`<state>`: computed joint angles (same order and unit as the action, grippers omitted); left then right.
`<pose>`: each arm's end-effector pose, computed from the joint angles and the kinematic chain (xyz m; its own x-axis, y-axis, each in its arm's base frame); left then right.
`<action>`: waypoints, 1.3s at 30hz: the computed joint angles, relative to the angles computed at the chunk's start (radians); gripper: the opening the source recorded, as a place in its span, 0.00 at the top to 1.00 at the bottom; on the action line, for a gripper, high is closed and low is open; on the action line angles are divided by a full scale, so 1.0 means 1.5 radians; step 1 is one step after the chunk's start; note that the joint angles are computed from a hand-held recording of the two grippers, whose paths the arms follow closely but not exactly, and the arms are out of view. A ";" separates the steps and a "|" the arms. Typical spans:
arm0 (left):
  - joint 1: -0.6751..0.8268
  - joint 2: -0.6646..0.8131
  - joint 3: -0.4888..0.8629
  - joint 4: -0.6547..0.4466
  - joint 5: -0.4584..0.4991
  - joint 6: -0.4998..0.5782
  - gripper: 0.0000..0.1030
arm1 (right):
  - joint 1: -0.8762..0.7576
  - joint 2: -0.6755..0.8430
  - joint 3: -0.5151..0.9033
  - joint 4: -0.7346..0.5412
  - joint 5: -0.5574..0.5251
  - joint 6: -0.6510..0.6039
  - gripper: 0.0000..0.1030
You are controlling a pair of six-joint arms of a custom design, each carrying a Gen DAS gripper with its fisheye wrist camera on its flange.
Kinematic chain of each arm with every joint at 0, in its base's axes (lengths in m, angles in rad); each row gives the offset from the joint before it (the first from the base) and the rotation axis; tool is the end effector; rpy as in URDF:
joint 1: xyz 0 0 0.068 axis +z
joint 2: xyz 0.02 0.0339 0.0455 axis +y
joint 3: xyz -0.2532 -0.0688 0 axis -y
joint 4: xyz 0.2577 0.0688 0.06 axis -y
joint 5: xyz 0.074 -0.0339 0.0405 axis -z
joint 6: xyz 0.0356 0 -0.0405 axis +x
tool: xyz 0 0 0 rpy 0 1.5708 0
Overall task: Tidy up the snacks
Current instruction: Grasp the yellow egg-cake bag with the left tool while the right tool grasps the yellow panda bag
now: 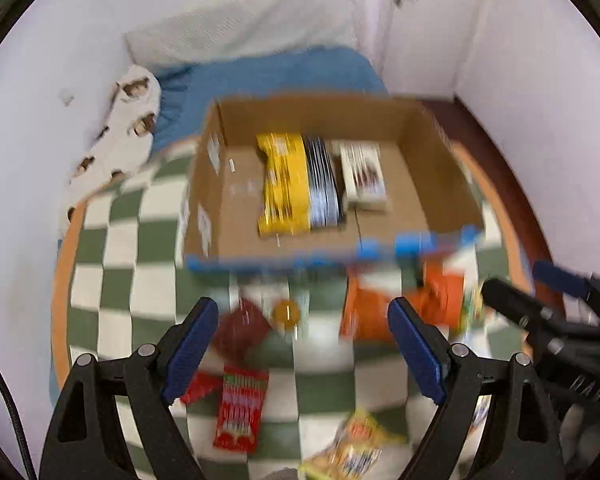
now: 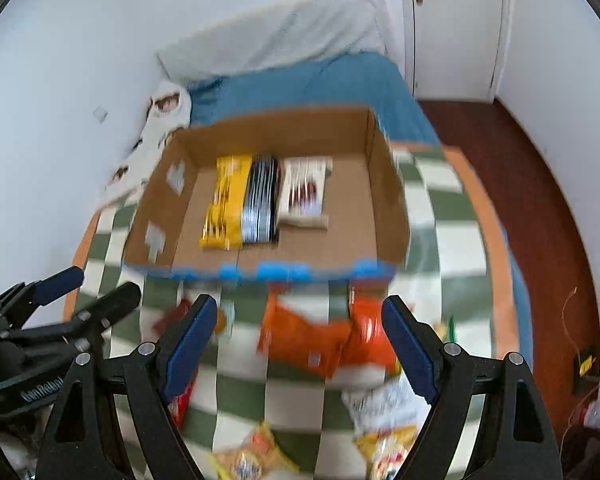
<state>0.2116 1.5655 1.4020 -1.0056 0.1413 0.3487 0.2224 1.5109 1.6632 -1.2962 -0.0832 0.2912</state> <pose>0.3192 0.0634 0.2834 -0.8984 0.1530 -0.4117 0.1626 0.9866 0.0118 0.2878 0.0681 0.3650 -0.9232 0.0846 -0.3749 0.0122 0.9814 0.1913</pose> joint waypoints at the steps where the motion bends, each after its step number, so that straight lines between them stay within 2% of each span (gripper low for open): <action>1: 0.002 -0.012 -0.031 -0.004 -0.001 0.019 0.16 | -0.002 -0.024 -0.041 -0.007 -0.011 -0.001 0.16; 9: -0.040 -0.054 -0.331 0.029 -0.077 0.202 0.16 | -0.052 -0.182 -0.339 -0.031 -0.018 -0.035 0.16; 12: -0.109 -0.041 -0.415 0.078 -0.130 0.226 0.16 | -0.099 -0.200 -0.421 -0.022 0.006 -0.073 0.16; 15: -0.172 0.010 -0.460 0.144 -0.169 0.199 0.16 | -0.143 -0.193 -0.477 -0.001 0.015 -0.120 0.16; 16: -0.180 0.026 -0.463 0.159 -0.176 0.182 0.17 | -0.151 -0.187 -0.489 0.006 0.015 -0.134 0.16; 17: -0.183 0.045 -0.460 0.174 -0.183 0.156 0.25 | -0.157 -0.181 -0.500 0.014 0.016 -0.145 0.16; 19: -0.172 0.090 -0.432 0.184 -0.182 0.103 0.28 | -0.170 -0.168 -0.524 0.044 0.009 -0.166 0.16; 21: -0.142 0.126 -0.391 0.180 -0.170 0.052 0.28 | -0.183 -0.160 -0.544 0.074 -0.006 -0.183 0.21; 23: -0.109 0.152 -0.352 0.172 -0.161 0.013 0.28 | -0.186 -0.143 -0.561 0.095 -0.005 -0.189 0.34; 26: -0.055 0.199 -0.284 0.121 -0.121 -0.018 0.28 | -0.194 -0.139 -0.584 0.107 -0.017 -0.182 0.40; 28: -0.034 0.203 -0.268 0.097 -0.098 -0.011 0.28 | -0.191 -0.146 -0.592 0.097 -0.031 -0.170 0.41; 31: -0.009 0.196 -0.270 0.074 -0.085 0.008 0.28 | -0.209 -0.151 -0.605 0.079 -0.095 -0.156 0.40; 34: 0.012 0.217 -0.271 0.054 -0.075 0.008 0.28 | -0.214 -0.136 -0.615 0.078 -0.104 -0.145 0.23; 39: 0.033 0.238 -0.301 0.078 -0.062 -0.008 0.28 | -0.202 -0.128 -0.638 0.095 -0.106 -0.136 0.23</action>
<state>0.2610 1.9224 0.9501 -0.8885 0.0480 0.3369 -0.0802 1.3186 0.7061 -1.1536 -0.2419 0.0876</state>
